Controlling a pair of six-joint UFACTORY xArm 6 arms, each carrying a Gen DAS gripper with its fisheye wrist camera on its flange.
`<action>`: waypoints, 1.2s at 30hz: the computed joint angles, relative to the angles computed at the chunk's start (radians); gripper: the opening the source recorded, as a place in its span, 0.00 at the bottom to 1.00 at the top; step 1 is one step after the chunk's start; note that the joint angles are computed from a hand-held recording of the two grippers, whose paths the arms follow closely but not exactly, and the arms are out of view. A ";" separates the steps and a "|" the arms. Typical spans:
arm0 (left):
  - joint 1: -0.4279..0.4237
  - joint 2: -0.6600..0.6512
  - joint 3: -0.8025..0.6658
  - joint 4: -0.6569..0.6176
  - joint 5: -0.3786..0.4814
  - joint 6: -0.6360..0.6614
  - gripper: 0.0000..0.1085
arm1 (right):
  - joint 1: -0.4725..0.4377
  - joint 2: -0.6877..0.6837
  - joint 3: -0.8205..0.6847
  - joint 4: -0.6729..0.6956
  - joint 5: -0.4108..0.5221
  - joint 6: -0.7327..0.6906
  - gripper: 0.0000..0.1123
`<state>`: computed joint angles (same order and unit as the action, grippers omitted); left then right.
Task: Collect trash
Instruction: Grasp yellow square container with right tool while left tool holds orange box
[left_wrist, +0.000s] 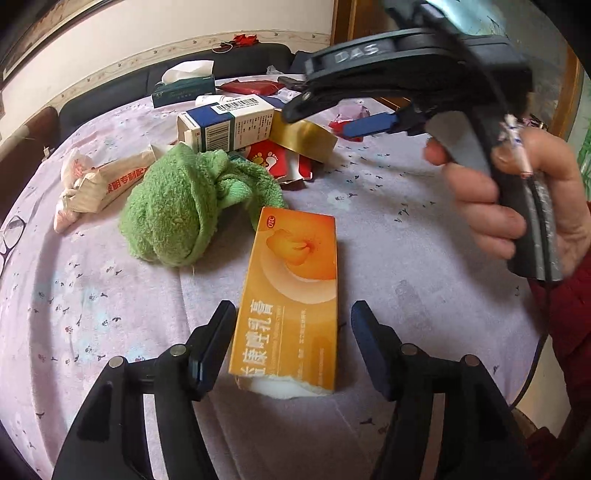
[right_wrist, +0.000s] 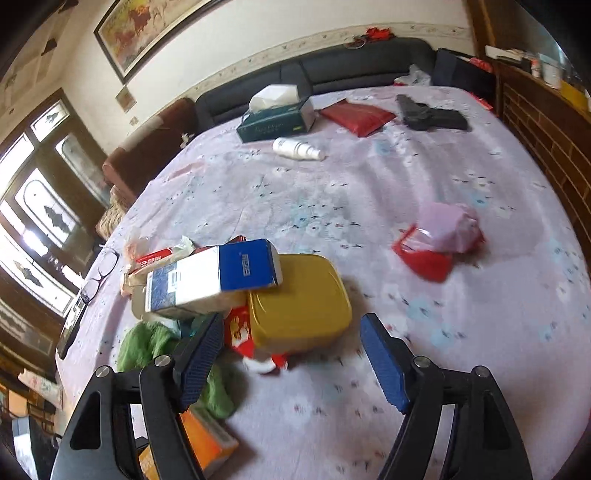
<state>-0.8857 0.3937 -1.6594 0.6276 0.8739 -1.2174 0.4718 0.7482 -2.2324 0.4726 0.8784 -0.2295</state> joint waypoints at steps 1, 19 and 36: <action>0.000 0.009 -0.014 0.004 0.010 0.001 0.59 | 0.002 0.033 -0.053 -0.021 0.024 0.014 0.71; -0.058 0.041 -0.063 0.268 0.143 -0.164 0.43 | 0.042 -0.366 0.618 0.055 -0.402 -0.059 0.64; -0.086 0.029 -0.046 0.354 0.190 -0.247 0.43 | 0.053 -0.635 1.030 -0.052 -0.543 0.051 0.64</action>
<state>-0.9717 0.4225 -1.7052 0.9816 1.0636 -1.4646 0.5244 0.1134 -1.2019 0.4208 0.3355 -0.1783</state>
